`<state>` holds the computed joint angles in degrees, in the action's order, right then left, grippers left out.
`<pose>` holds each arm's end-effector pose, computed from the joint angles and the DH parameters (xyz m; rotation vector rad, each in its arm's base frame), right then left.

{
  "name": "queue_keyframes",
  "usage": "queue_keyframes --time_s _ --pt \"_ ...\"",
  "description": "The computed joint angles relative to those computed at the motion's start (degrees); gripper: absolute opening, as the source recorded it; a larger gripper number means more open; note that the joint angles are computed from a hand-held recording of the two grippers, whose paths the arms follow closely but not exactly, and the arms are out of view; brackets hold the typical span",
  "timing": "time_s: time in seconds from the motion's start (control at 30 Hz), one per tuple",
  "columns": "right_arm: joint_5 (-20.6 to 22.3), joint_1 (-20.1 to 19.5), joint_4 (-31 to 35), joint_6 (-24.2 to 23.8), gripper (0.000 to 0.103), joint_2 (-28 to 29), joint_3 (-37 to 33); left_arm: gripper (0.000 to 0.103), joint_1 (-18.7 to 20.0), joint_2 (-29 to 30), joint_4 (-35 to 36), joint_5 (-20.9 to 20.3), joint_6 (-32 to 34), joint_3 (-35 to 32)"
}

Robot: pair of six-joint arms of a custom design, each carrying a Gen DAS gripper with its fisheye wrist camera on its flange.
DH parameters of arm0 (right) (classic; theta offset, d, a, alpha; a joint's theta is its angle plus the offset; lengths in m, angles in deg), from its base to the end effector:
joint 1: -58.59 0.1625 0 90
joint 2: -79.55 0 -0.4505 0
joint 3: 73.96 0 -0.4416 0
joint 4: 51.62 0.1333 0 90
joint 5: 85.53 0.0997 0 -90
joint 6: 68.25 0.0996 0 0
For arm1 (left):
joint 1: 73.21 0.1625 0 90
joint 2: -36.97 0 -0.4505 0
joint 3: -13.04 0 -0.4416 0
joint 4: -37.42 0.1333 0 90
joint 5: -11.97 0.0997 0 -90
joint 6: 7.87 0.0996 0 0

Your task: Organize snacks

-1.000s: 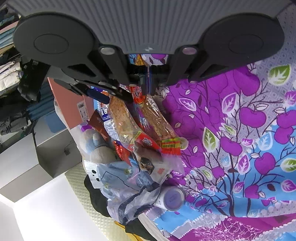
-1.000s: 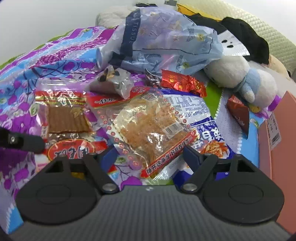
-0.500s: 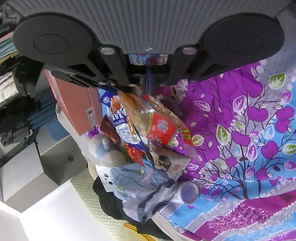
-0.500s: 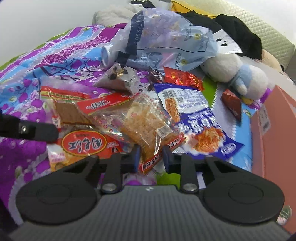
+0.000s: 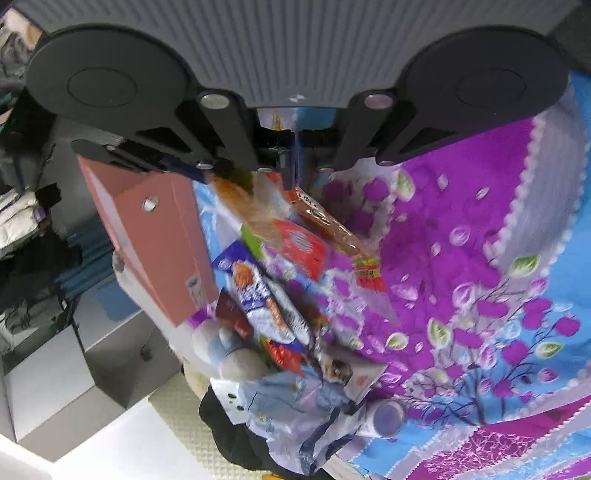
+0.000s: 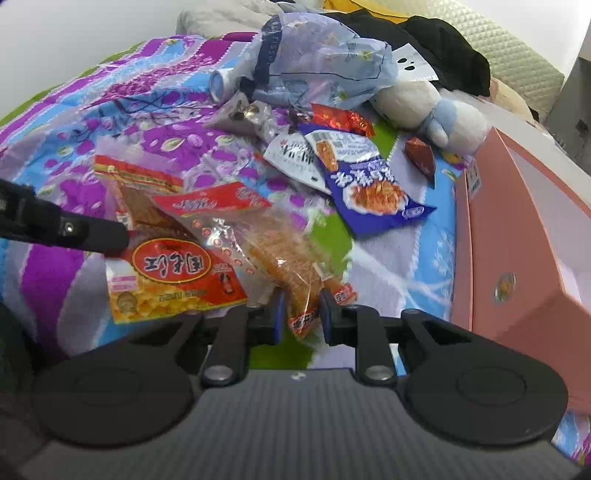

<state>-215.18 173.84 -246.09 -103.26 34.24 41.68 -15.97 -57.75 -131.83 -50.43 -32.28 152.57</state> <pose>0.3152 -0.5048 0.0594 0.9478 -2.1477 0.6423 -0.0701 -0.4405 0.2838 -0.0088 2.8117 -1.0925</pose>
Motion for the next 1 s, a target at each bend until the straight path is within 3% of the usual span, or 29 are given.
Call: queue_keyframes --time_s 0.13,0.23,0.43,0.5,0.57,0.63,0.67,0.77,1.0 --pt "-2.21 0.46 -0.04 0.63 0.023 -1.09 1.76 0.002 -0.55 -2.19 3.9 1.9 -0.89 0.97" --pt "-2.74 0.56 1.07 2.02 0.023 -1.97 2.83 0.002 0.07 -3.04 6.21 0.28 -0.88 0.73" --pt "1.88 -0.42 4.9 4.26 0.03 -5.08 5.26 0.006 -1.3 -4.06 11.84 1.56 -2.29 0.22" --pt "3.78 -0.79 7.31 4.73 0.037 -6.28 5.6 0.016 -1.71 -4.22 14.46 2.42 -4.6 -0.29" --pt "5.33 -1.03 8.69 4.66 0.042 -7.12 5.78 0.048 -2.05 -4.74 18.43 3.02 -7.02 -1.03" --pt "6.29 -1.28 10.45 4.66 0.053 -7.85 5.72 0.066 -3.27 -5.46 21.44 4.86 -7.88 -1.25" --pt "6.89 -1.45 10.66 4.23 0.059 -8.07 5.75 0.071 -3.77 -5.71 22.41 5.73 -7.98 -1.3" --pt "7.46 -1.89 8.88 2.26 0.073 -7.77 5.58 0.076 -5.06 -6.17 24.84 7.13 -6.83 -1.88" --pt "8.95 -3.48 8.02 -4.97 0.074 -5.61 3.11 0.077 -5.46 -1.92 23.77 8.85 2.01 -4.29"
